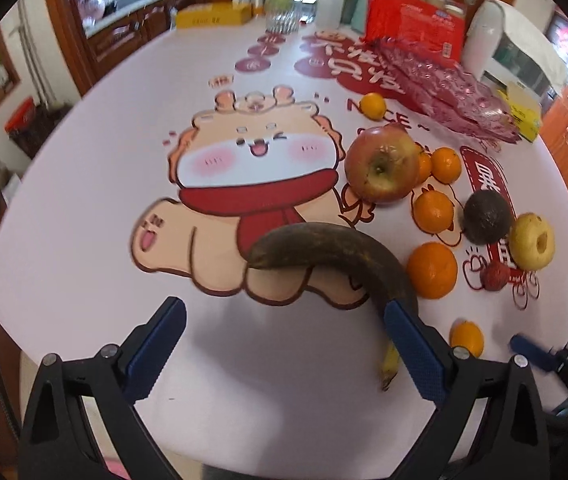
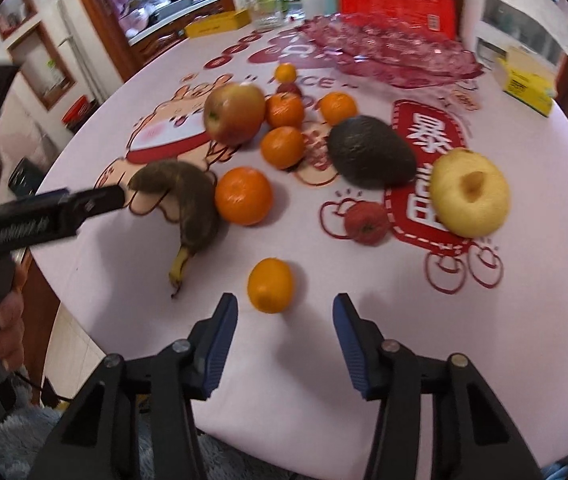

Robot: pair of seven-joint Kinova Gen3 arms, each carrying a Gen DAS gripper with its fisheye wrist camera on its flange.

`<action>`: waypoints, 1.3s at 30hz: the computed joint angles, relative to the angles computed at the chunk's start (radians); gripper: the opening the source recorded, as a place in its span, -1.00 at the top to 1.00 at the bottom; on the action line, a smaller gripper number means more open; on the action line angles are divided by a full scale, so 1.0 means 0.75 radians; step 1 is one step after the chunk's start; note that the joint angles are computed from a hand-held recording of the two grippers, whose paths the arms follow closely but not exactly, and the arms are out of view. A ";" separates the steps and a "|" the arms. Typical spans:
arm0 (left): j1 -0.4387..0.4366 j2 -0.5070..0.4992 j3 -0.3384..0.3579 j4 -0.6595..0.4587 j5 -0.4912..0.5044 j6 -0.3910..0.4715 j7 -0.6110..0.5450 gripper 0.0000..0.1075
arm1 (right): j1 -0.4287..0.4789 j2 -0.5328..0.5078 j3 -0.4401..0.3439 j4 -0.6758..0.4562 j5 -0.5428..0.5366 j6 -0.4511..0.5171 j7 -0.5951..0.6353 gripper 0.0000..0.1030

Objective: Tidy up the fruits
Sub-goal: 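Grasp the dark banana with the left tool while the right tool grasps an orange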

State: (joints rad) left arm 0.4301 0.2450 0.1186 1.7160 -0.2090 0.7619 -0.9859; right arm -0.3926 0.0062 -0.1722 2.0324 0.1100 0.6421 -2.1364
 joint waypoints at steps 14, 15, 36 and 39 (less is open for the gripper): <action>-0.024 0.190 -0.018 -0.195 0.188 0.099 0.106 -0.35 | 0.032 0.114 0.029 0.010 -0.170 -0.112 0.247 0.42; -0.023 0.194 -0.020 -0.200 0.191 0.098 0.111 -0.35 | 0.042 0.113 0.029 0.013 -0.193 -0.118 0.271 0.43; 0.141 0.408 -0.080 -0.537 0.037 0.381 0.287 -0.20 | 0.125 0.032 0.062 0.112 -0.324 -0.194 0.366 0.44; 0.122 0.435 -0.038 -0.576 0.046 0.399 0.170 0.16 | 0.145 0.027 0.072 0.126 -0.360 -0.205 0.395 0.44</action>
State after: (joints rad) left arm 0.5213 0.5709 0.0898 1.2839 -0.1746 1.0614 -0.8583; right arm -0.2838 0.0263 -0.1180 2.1272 -0.1601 0.4883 -1.8405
